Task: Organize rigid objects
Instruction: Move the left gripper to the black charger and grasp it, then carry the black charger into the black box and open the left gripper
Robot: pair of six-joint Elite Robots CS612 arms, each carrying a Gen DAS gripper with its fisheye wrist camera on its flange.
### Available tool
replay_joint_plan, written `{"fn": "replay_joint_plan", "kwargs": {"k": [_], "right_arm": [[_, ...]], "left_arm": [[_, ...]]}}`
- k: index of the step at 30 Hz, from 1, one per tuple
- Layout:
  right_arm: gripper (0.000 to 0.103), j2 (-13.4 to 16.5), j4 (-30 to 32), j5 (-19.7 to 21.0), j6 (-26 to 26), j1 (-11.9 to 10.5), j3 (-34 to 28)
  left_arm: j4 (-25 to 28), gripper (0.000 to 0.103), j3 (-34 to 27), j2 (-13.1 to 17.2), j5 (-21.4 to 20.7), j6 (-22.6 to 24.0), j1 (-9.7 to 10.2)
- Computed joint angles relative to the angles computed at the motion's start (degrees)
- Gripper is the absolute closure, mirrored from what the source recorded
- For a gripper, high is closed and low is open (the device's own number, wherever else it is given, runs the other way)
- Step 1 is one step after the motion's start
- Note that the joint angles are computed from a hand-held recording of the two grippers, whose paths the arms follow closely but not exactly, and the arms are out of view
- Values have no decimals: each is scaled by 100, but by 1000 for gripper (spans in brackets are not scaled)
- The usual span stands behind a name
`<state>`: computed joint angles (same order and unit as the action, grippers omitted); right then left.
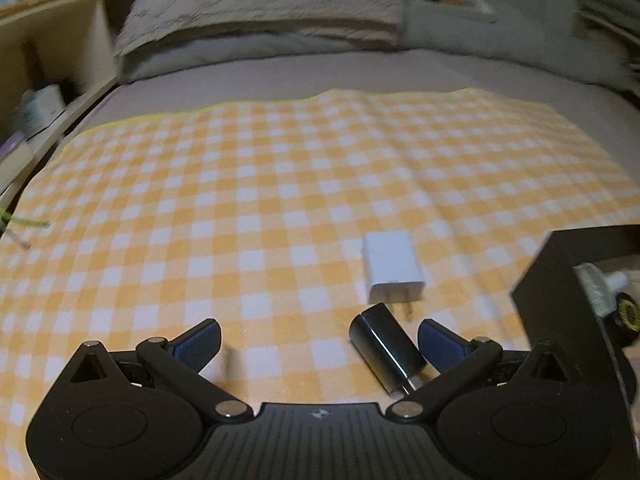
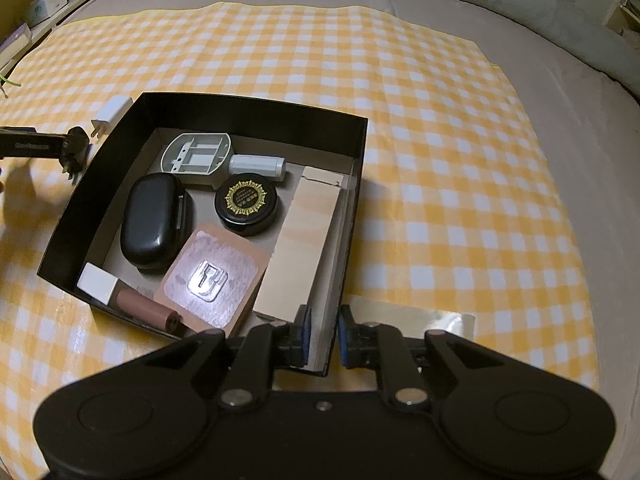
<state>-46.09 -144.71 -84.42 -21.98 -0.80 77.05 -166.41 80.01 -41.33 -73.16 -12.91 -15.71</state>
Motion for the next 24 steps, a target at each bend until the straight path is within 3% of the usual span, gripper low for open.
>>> {"fn": "replay_joint_plan", "kwargs": {"k": [3,5,9,11,16,18,24], "right_arm": [[86,7,11,-24,-17,9,-9],[85,9,7,-42,-37,16,-9],[85,25,39,-55,-29,19,-37],[85,38,63,-72,-38,23,-57],[84,71,111,-125,-50,36,-100],[84,82,124,-138,-53,41,-118],[85,91,143,-145,-38,42,-136]], "left_arm": [[-197,4,61,-31,-161,567,6],[-120,13,28,-23,-101,626,-22],[168,25,-132,13,-517,-208,39],[249,38,-172,27,-705,-585,51],[468,58,-282,84,-846,-1331,56],[577,69,-316,102,-829,-1361,48],[775,75,-314,47,-744,-1266,24]]}}
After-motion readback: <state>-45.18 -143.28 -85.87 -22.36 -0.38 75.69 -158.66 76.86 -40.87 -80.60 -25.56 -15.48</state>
